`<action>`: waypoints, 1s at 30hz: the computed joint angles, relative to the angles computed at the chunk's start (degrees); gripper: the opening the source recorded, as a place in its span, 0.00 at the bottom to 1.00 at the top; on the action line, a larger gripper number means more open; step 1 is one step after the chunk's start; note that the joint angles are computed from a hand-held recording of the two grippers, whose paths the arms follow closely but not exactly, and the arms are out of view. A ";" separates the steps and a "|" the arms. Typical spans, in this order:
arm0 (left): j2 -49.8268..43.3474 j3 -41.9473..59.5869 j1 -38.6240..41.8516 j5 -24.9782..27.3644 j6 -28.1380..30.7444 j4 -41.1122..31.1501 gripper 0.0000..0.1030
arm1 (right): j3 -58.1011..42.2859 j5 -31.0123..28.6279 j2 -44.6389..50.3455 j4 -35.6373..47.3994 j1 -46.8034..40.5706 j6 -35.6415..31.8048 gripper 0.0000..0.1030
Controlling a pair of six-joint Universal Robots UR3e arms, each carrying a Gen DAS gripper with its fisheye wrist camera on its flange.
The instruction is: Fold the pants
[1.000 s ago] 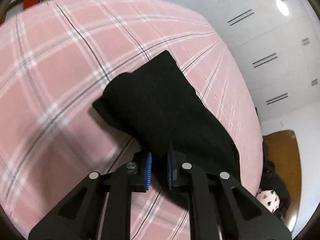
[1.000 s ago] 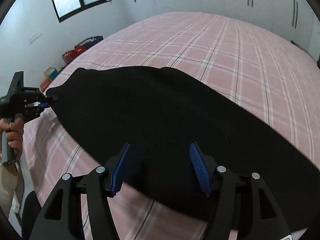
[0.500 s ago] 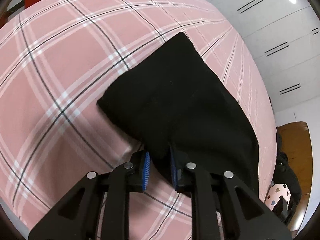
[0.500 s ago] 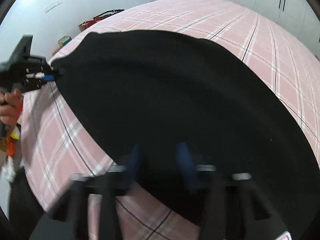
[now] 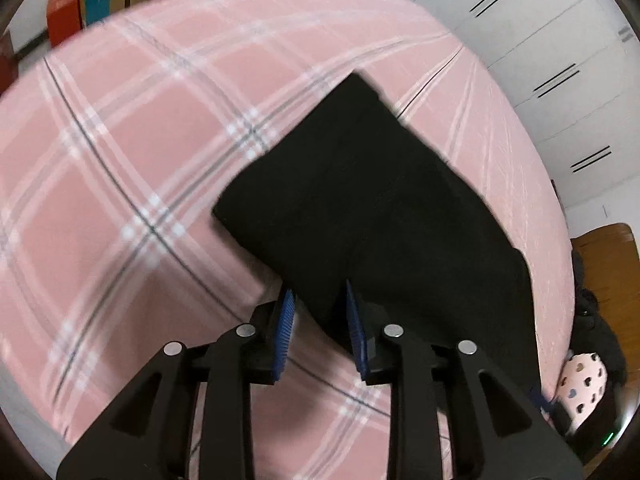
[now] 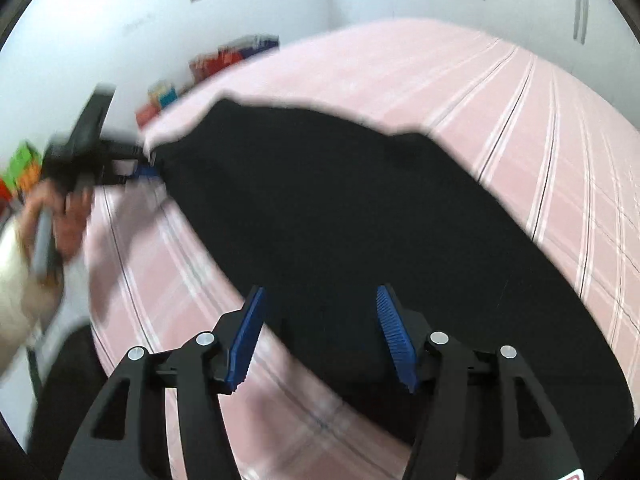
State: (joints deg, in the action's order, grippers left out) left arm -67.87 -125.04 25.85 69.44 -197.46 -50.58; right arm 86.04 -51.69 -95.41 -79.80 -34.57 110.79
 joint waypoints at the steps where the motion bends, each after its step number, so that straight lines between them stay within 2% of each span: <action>1: 2.93 0.24 -0.37 -0.45 -0.70 -0.69 0.23 | -1.94 1.11 3.16 -3.69 1.49 5.38 0.53; 3: 5.28 0.43 -0.65 -3.31 -1.48 -0.55 0.28 | -7.32 0.45 10.42 -8.79 5.37 12.64 0.34; 4: 3.72 1.64 -2.79 -3.57 -2.52 0.75 0.31 | -10.99 -2.55 16.23 -14.42 9.21 19.22 0.17; 5: 1.53 2.60 -4.45 -3.69 -2.76 1.85 0.38 | -15.98 -4.80 21.27 -15.51 11.68 22.81 0.15; 6: -2.30 3.92 -6.90 -2.99 -3.21 3.53 0.40 | -21.04 -5.93 26.24 -15.32 13.61 24.95 0.13; 9: -13.87 8.62 -12.81 3.05 -5.44 3.68 0.40 | -36.34 -13.82 40.45 -16.81 20.93 31.72 0.07; 10: -15.22 8.13 -12.78 3.08 -5.79 4.51 0.39 | -42.30 -14.79 44.99 -15.69 21.91 33.42 0.03; 12: -15.28 5.32 -12.17 2.35 -6.66 8.61 0.36 | -47.97 -13.51 48.36 -15.54 21.48 38.14 0.00; 13: -15.12 5.50 -12.32 2.42 -6.50 8.37 0.36 | -47.31 -13.14 47.45 -17.64 20.83 41.04 0.03; 14: -14.97 6.09 -12.80 2.90 -6.14 7.80 0.36 | -44.24 -10.78 44.93 -19.17 19.30 41.75 0.09; 15: -14.30 6.17 -13.09 3.01 -5.81 7.62 0.37 | -38.85 -8.32 41.35 -22.12 17.48 41.66 0.12; 16: -13.77 6.15 -13.31 3.13 -5.70 7.56 0.38 | -32.85 -5.84 35.98 -21.60 14.64 38.94 0.13; 17: -13.21 6.81 -14.13 4.26 -6.03 6.96 0.40 | -26.85 -3.69 31.73 -22.81 12.17 37.09 0.18; 19: -12.21 8.05 -16.22 6.81 -6.95 6.32 0.45 | -14.85 -3.38 21.37 -21.67 5.05 28.94 0.25; 21: -11.60 10.06 -21.81 13.12 -9.30 6.91 0.54 | -2.85 -3.94 11.83 -20.72 -3.77 20.52 0.25; 23: -12.73 13.62 -29.41 21.30 -10.85 5.96 0.58 | 6.93 -5.39 4.09 -20.08 -15.77 11.75 0.25; 24: -14.37 16.21 -34.00 26.21 -11.80 5.01 0.59 | 8.37 -8.47 2.90 -20.79 -21.77 10.25 0.25; 25: -16.40 19.23 -38.82 30.97 -12.82 3.40 0.61 | 7.58 -8.00 3.39 -19.18 -26.56 8.55 0.25; 27: -19.60 23.89 -45.58 36.90 -14.60 0.46 0.65 | 2.38 -7.65 8.24 -17.99 -36.23 7.55 0.26; 29: -23.13 28.50 -52.53 40.81 -17.10 -2.10 0.70 | -8.40 -9.17 16.77 -17.15 -42.63 11.04 0.28; 30: -25.25 31.39 -55.51 42.16 -18.63 -3.67 0.76 | -14.40 -9.11 21.68 -17.54 -45.37 14.11 0.32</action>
